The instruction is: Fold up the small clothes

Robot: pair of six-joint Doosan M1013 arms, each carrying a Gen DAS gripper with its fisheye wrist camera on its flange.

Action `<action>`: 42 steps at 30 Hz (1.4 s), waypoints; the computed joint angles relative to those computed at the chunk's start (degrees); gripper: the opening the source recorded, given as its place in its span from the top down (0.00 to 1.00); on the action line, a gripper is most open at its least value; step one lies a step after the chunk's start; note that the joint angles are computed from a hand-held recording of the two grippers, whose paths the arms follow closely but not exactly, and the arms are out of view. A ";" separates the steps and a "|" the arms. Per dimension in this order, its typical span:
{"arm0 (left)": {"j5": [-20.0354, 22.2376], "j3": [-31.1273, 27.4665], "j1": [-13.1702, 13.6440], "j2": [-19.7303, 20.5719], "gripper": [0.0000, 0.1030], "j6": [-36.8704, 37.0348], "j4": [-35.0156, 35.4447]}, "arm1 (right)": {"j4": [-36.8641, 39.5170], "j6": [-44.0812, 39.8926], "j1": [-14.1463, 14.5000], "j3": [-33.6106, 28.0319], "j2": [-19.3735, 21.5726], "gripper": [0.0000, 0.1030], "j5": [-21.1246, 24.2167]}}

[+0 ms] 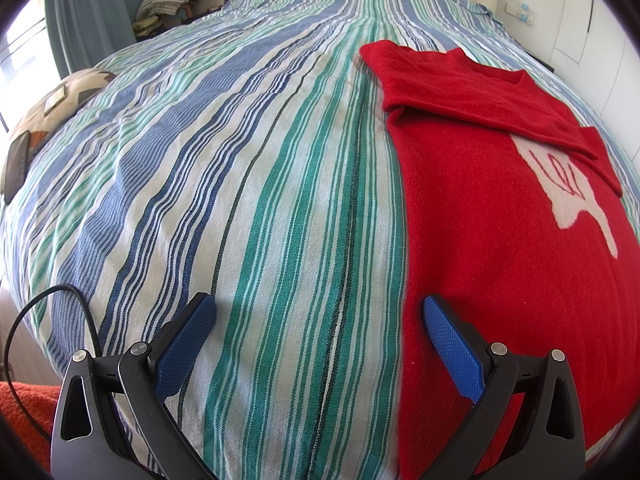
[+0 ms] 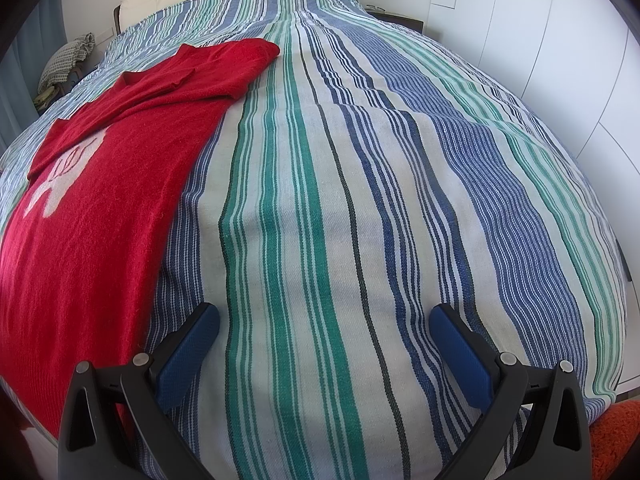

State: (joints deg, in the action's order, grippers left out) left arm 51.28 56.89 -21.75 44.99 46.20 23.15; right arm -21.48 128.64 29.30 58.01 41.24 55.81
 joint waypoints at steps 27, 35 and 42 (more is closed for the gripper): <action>-0.01 -0.01 -0.01 0.01 0.00 0.02 0.00 | -0.11 0.11 0.03 0.01 0.03 0.00 -0.07; -0.02 0.04 -0.02 -0.01 0.00 0.02 0.02 | -0.13 0.12 0.03 0.01 0.03 0.00 -0.09; 2.69 -0.90 0.09 -0.25 0.01 1.70 -1.43 | 1.76 -1.54 -0.36 -0.28 -0.13 0.00 0.08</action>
